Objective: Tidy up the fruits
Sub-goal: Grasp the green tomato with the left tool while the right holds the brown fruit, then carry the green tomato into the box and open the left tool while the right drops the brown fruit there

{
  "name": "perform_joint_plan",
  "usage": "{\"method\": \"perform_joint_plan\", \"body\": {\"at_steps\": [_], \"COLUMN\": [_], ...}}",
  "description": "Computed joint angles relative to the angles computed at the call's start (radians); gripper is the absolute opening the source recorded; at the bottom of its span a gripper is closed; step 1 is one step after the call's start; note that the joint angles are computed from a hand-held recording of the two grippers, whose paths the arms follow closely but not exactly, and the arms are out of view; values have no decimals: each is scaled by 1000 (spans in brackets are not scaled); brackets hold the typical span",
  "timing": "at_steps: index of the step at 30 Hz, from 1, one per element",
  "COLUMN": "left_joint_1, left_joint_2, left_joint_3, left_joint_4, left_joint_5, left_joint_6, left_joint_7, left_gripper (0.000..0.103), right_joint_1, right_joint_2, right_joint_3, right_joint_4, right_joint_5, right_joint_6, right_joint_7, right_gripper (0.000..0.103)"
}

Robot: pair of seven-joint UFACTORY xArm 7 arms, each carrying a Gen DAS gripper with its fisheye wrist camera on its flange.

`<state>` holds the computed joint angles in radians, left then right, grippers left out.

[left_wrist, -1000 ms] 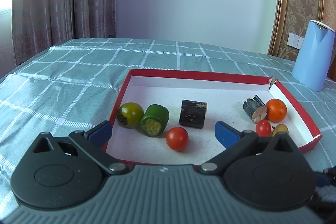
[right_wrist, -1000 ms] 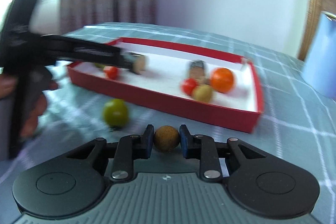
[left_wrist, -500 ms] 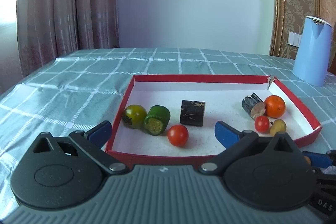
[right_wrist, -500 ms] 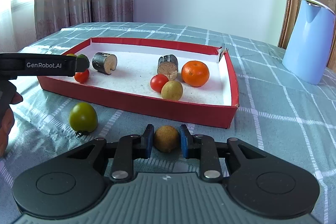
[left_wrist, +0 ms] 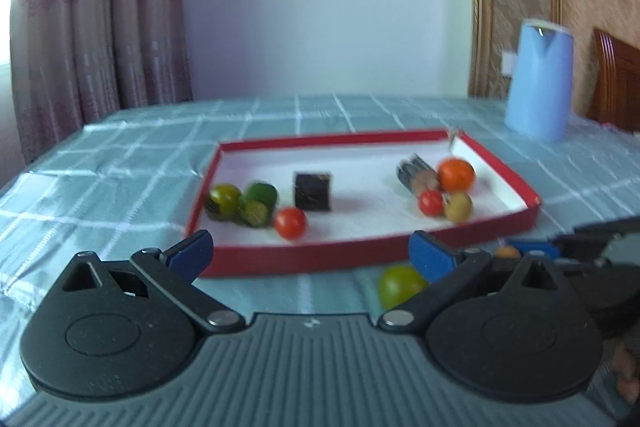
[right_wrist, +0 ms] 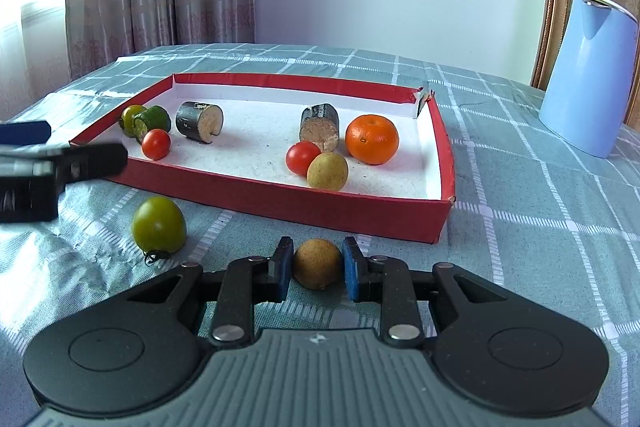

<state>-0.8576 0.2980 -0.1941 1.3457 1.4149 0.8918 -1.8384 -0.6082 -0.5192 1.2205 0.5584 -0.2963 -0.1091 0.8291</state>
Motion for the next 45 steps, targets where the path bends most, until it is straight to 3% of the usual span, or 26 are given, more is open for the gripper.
{"method": "perform_joint_plan", "body": {"at_steps": [4,12,25,28,32,37,40,42,45], "left_joint_1": [-1,-30,-39,-31,-34,-24,-18,-10,-21], "left_joint_2": [68,118,99,91,96,63,55,61,82], "left_joint_3": [4,64,79,73,70,64,54,46,44], "left_joint_4": [92,144,111,95,101,52,37,40,64], "left_joint_5": [-122,-216,-169,-152,-142,-99,-61,-53,-69], "left_joint_6": [-16,-50,-63,-99,-91,-149,-178,-208,-191], "left_joint_7": [101,101,61,70,87,81,84,111,168], "left_gripper": [103,103,103,96,95,76,56,37,31], "right_joint_1": [-1,-1,0,0,-1,-1,-1,-2,-3], "right_joint_2": [0,1,1,1,1,1,1,1,0], "right_joint_3": [1,-1,-1,-1,0,0,1,1,2], "right_joint_4": [0,-1,-2,-2,-2,-2,-2,-2,-2], "right_joint_5": [1,3,4,4,5,5,5,5,5], "right_joint_6": [0,-3,-3,-3,-4,-3,-4,-4,-5], "right_joint_7": [0,-3,-4,-4,-3,-3,-3,-4,-3], "right_gripper": [26,26,26,26,26,26,26,26,25]}}
